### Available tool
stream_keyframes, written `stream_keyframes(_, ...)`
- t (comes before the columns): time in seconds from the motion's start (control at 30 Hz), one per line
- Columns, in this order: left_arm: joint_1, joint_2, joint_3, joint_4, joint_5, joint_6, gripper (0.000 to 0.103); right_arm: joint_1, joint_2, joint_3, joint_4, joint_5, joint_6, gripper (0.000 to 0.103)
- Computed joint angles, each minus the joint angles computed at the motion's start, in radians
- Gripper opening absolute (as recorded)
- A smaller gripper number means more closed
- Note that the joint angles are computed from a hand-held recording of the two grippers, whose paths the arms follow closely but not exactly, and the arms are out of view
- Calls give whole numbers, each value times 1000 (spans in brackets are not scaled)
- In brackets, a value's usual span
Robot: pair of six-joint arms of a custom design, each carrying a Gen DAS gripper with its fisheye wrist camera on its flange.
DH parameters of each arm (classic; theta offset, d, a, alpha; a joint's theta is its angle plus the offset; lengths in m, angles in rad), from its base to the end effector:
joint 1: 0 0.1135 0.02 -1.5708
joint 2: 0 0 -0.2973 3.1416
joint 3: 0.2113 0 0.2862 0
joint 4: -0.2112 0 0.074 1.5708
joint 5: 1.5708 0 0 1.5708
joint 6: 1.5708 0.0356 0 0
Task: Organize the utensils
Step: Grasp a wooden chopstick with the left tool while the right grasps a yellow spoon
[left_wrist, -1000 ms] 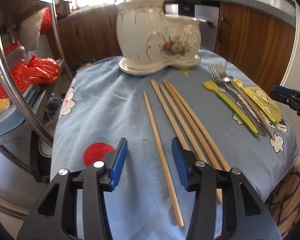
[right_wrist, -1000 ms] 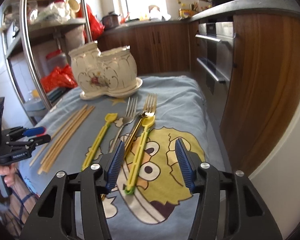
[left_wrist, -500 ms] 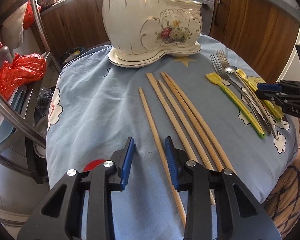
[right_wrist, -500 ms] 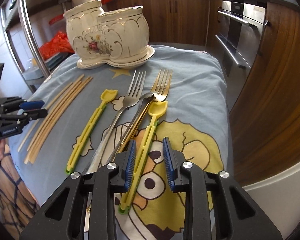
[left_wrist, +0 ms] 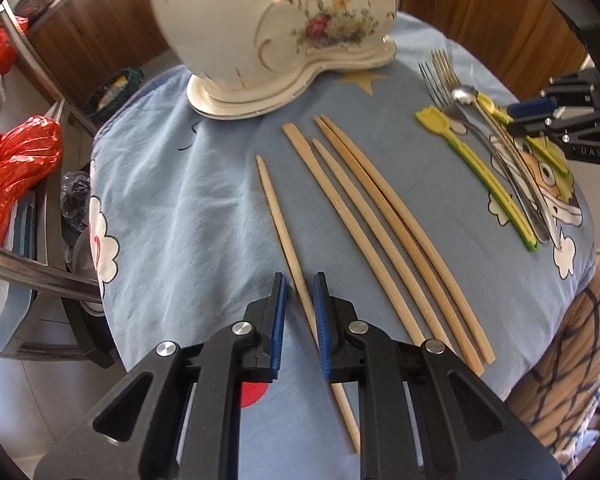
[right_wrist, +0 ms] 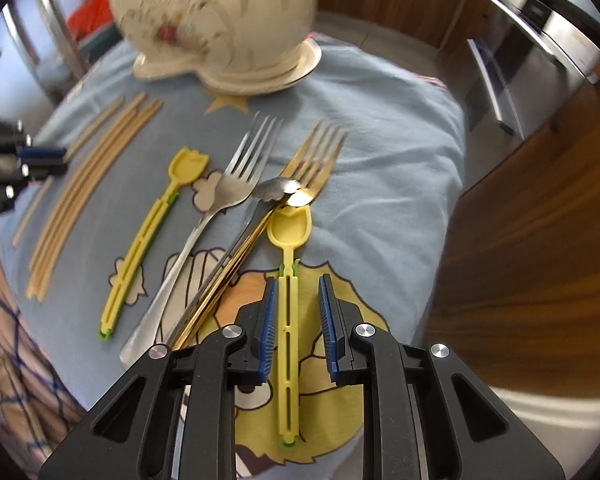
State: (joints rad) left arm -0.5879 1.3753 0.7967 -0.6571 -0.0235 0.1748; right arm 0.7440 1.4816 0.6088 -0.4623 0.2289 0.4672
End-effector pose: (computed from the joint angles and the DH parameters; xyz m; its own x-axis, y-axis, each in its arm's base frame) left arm 0.2213 -0.1465 0.1989 -0.6785 0.6612 -0.3201 0.6763 0.7323 0.0791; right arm 0.1855 0.1598 0.1281 -0.9182 -0.2490 -0.3080 -0.2318 0.9684 -0.0918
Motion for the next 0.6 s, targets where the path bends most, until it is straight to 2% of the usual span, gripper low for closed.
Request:
stream_keyframes(0.13,26,84,98,-105,45,38,15,-4,36,45,-68,-26,-29,10)
stream_keyframes(0.3,41,124,144,-154,62,47,6,32,22,41,-101,-36,-3,10)
stream_keyframes(0.43,69,64,92,-122,95,48,5,32,-58,-17,-73,-45,25,10)
stream_keyframes(0.6,166,-74,13,-96,199,63,5,13,-280,-121,-27,-17,67,10)
